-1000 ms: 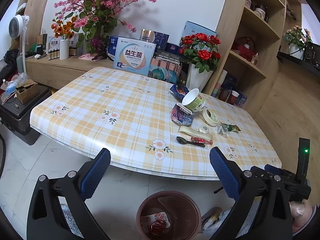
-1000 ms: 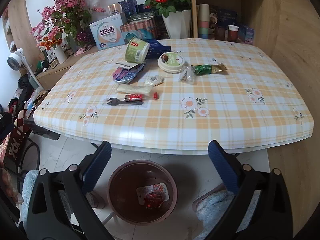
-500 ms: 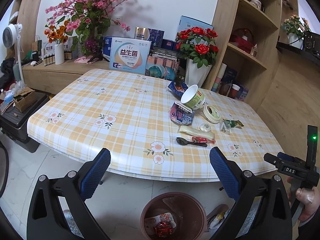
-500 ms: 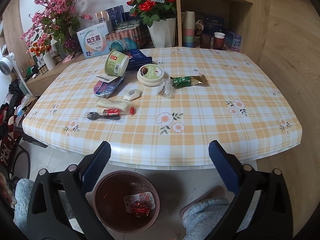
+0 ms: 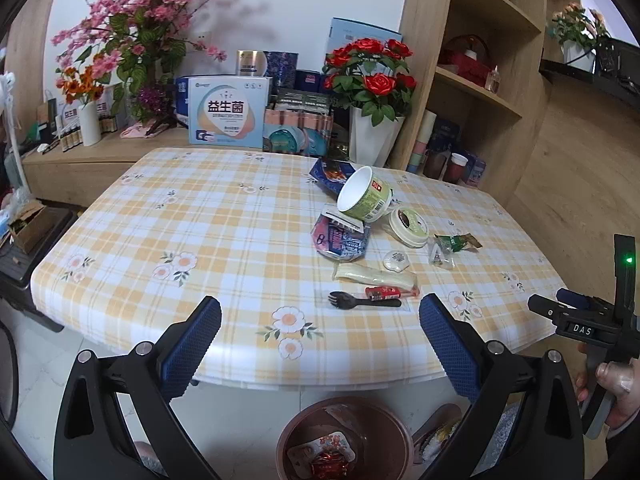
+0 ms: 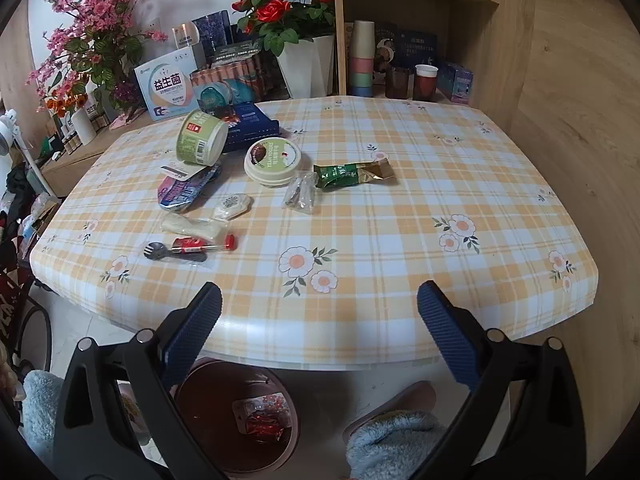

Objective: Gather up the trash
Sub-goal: 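Withdraw the right tool and move it back over the table, then grasp the green yogurt cup with the right tool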

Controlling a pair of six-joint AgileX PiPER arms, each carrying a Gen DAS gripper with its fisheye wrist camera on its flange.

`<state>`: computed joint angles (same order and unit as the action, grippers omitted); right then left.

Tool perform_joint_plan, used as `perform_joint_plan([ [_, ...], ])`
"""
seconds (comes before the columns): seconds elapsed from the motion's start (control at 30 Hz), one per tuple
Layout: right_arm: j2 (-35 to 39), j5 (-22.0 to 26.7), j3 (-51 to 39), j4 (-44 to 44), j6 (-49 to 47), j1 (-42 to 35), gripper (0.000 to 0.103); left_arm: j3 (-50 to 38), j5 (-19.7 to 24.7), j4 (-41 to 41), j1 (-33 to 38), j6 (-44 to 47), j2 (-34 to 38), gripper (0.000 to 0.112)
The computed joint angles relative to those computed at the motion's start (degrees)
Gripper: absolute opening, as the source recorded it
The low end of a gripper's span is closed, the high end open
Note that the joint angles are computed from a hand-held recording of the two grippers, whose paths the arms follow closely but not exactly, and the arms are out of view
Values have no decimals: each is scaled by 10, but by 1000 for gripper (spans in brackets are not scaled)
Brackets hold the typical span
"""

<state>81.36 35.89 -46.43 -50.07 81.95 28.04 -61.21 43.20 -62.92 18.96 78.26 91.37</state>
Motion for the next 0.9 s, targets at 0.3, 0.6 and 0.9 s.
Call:
perform_joint_plan([
  [0.3,51,-77,-28,25,-93,-102,97,-105,-101,55,-146,-75,93,97],
  [0.6,154,-121,-140,142,-316,-181,97,-300,-76,191,-206,-267,234,97],
  [0.9,348,-41,-451,227,-614,-143,97,-456,-9,244,-142,-356,321,97],
])
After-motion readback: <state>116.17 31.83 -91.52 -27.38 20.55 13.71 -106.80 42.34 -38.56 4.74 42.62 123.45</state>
